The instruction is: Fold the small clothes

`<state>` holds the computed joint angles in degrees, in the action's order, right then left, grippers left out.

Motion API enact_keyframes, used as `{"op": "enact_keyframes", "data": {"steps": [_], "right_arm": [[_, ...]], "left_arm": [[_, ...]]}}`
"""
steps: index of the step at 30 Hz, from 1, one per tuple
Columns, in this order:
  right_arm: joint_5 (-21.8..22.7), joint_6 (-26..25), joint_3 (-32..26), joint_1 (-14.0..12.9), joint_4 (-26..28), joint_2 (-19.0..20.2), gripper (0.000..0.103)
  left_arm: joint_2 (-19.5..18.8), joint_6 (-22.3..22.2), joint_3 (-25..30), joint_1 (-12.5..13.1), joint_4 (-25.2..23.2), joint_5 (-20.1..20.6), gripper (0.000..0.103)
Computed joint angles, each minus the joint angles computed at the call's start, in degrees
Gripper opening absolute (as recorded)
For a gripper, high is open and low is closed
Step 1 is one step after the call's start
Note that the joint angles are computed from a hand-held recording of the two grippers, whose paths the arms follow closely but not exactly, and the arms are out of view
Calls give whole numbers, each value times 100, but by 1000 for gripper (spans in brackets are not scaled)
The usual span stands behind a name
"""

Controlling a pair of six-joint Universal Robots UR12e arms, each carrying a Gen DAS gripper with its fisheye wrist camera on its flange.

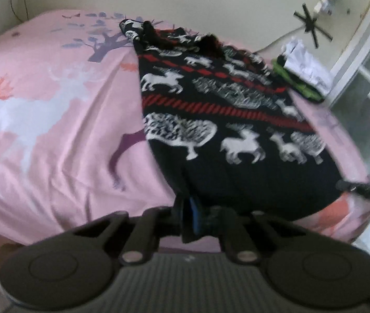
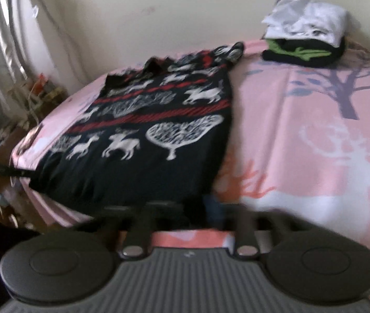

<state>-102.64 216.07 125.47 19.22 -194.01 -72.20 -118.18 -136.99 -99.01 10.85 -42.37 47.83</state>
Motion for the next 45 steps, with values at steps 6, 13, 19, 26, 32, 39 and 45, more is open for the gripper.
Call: {"op": "enact_keyframes", "data": {"steps": [6,13,19,26,32,39,45], "right_arm": [[-227,-309,-264,-262,-885,23,5],[-243,-726,-1604,-1040,-435,761,10],[-187,-813,-2081,-1273,306,977,57],[1020,-733,-2257,-1459,1167,1140,56],[1073,-1282,-2537,-1632,1511,1040,55],[1672,-1327,-4329,-1915,2438,2031,63],[1877,-1214,-5251,-1941,3398,2710,62]], "left_arm": [[-181,-936,531,155,137,-1071,6],[-1161,-3451,1935,-352,1670,-515,15],[-1480,-3298,2587,-651,1154,546,40],[-1680,-2233,2892,-928,723,988,46],[-2018,-2103,3687,-1021,385,1125,41],[-3323,-1868,6105,-1610,-64,1212,58],[-4871,-1967,8819,-1966,-1999,1746,53]]}}
